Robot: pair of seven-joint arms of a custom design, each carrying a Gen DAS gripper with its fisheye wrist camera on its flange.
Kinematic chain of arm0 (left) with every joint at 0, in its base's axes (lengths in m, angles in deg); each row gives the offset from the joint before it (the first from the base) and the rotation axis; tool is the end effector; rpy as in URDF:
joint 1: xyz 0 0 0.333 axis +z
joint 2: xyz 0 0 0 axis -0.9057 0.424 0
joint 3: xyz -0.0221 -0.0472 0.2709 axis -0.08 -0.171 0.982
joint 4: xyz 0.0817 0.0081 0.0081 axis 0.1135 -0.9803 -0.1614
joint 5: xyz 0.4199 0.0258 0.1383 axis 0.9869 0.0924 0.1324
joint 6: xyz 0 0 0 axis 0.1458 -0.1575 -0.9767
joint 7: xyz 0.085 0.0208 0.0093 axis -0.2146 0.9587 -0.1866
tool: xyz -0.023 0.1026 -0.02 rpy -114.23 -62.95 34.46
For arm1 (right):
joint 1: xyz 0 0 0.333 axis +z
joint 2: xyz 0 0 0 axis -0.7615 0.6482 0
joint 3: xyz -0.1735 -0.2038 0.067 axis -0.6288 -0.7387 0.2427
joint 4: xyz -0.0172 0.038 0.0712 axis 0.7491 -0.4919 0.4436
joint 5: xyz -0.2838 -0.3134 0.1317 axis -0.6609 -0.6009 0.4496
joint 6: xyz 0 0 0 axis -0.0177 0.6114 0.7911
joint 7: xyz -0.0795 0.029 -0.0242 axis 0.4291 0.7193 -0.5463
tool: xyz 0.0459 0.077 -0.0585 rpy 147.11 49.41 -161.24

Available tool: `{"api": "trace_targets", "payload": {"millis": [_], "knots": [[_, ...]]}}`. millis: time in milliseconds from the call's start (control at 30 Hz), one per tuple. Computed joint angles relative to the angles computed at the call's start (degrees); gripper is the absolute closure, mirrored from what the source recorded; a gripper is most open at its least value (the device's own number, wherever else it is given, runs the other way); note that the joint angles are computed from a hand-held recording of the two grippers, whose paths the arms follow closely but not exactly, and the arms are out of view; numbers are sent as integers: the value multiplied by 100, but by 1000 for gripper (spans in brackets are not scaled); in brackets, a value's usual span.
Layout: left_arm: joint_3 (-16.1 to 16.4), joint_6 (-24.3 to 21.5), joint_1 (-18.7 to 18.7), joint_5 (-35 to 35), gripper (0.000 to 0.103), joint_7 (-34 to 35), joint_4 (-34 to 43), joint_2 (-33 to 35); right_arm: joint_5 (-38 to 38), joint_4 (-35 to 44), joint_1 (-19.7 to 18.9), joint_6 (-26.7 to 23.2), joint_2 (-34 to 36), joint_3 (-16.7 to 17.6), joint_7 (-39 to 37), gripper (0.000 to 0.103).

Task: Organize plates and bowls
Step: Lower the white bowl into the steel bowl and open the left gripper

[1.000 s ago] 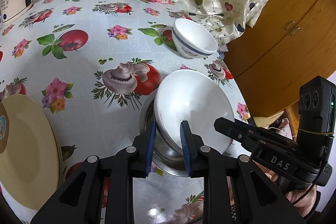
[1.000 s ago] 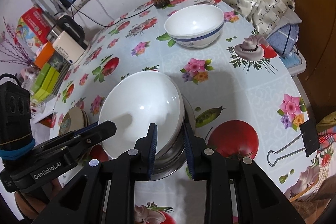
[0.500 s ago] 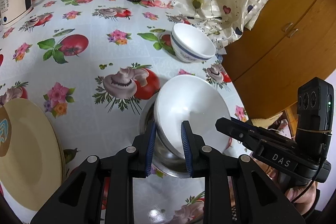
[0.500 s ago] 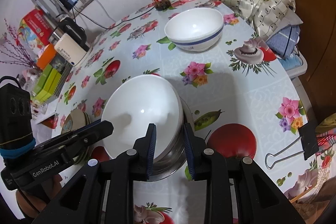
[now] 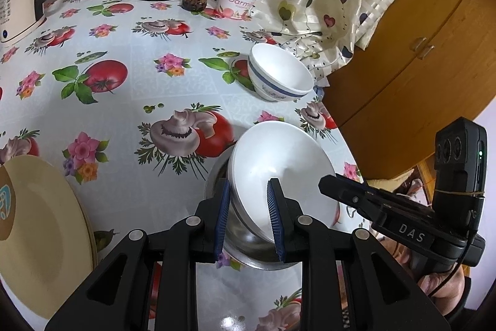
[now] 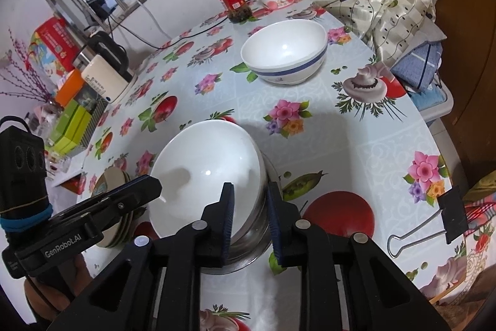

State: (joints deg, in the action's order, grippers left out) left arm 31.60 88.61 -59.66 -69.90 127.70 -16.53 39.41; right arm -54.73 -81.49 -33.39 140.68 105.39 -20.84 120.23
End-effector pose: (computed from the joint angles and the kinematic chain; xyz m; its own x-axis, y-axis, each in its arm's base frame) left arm 0.6738 -0.2409 0.3020 -0.0300 -0.9076 0.4187 -0.8338 -0.2083 -0.5113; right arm 0.6920 0.2556 0.2985 0.2523 -0.8926 -0.3735 -0.8703 -0.0406 -0.4908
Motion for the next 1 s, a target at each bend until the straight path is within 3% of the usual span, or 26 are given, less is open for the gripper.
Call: {"api": "trace_targets", "payload": {"millis": [333, 700, 1000], "knots": [[-207, 4, 194, -191, 77, 186, -31, 17, 108, -21, -58, 11, -29, 54, -90, 82], [-29, 189, 90, 30, 77, -41, -162, -168, 135, -139, -77, 182, -158, 18, -189, 81], [94, 125, -16, 193, 77, -119, -85, -182, 53, -184, -33, 272, -226, 0, -278, 74]]}}
